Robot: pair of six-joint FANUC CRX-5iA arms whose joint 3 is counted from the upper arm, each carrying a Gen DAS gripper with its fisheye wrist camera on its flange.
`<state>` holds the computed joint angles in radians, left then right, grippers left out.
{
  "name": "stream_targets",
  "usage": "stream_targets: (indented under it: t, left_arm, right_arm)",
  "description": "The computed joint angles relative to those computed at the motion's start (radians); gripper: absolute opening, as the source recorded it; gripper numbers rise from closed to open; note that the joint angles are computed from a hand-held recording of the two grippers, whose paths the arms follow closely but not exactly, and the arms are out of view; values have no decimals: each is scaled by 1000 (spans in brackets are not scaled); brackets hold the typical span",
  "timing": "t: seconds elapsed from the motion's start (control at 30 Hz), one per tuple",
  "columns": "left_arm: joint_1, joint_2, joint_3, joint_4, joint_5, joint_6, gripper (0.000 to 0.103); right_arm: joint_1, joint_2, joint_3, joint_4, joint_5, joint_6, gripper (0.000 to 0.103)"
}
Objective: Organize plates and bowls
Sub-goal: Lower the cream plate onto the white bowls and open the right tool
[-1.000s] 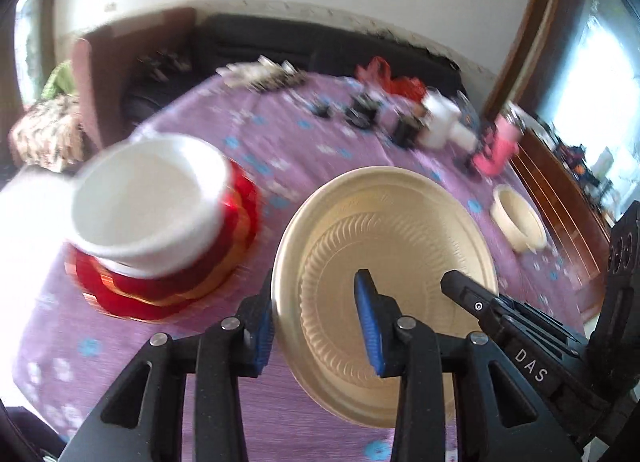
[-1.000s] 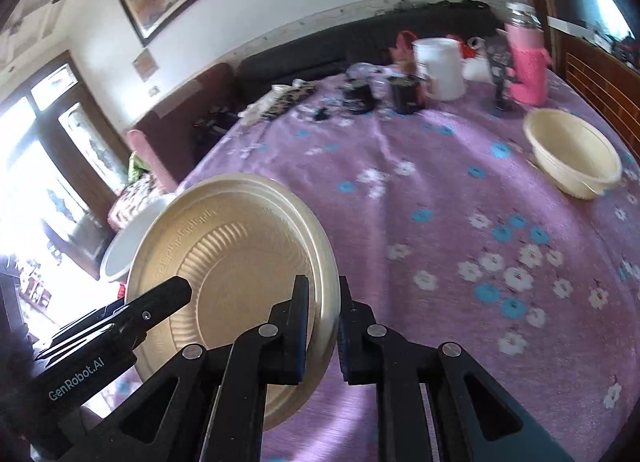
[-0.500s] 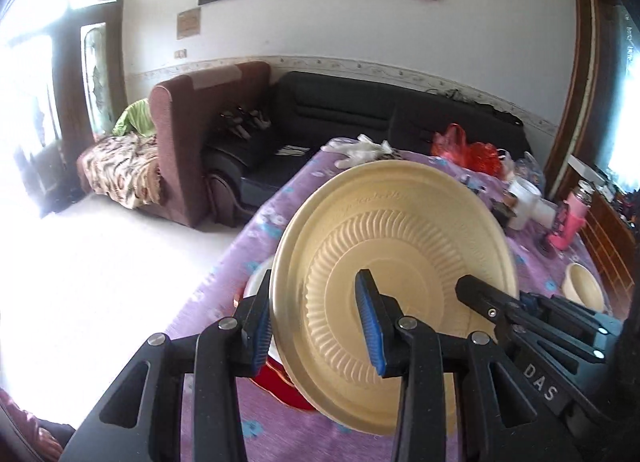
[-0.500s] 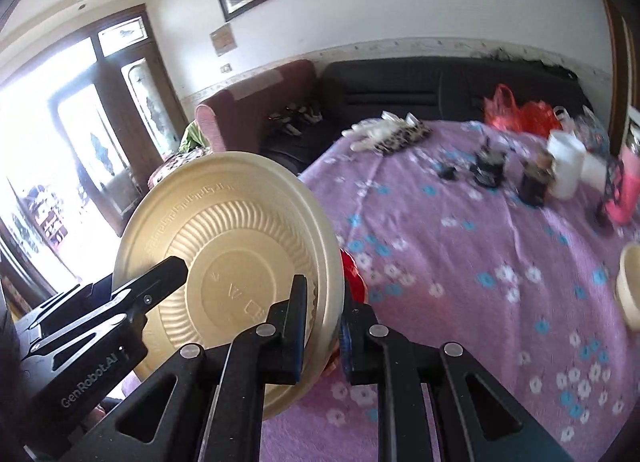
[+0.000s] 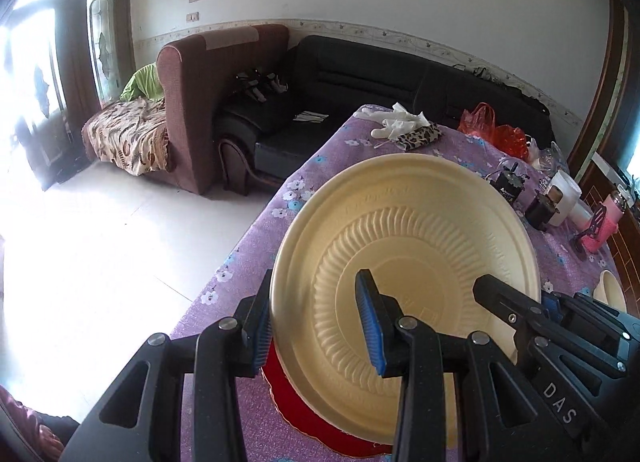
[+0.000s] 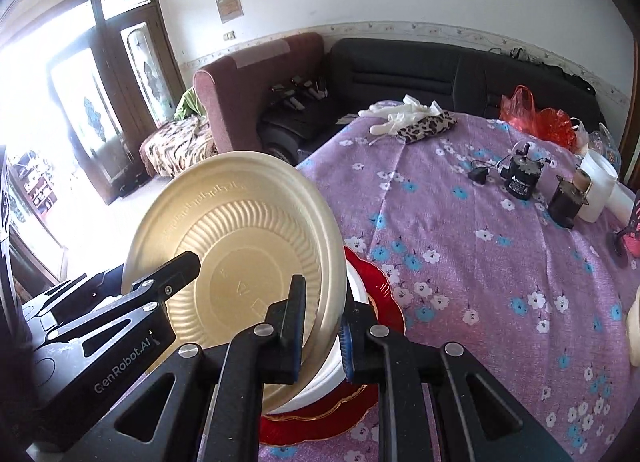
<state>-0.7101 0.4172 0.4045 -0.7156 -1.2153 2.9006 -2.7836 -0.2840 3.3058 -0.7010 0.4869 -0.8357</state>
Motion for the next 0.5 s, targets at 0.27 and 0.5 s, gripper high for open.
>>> stream_targets:
  t: [0.27,0.5]
  left_arm:
    - [40,35,7,58,16,-46,44]
    - [23,21,11,1,-26,-4,66]
  right_arm:
    - [-6,-80,-90,121,56,-122,17]
    - [7,-88,-94,163,34,-129,18]
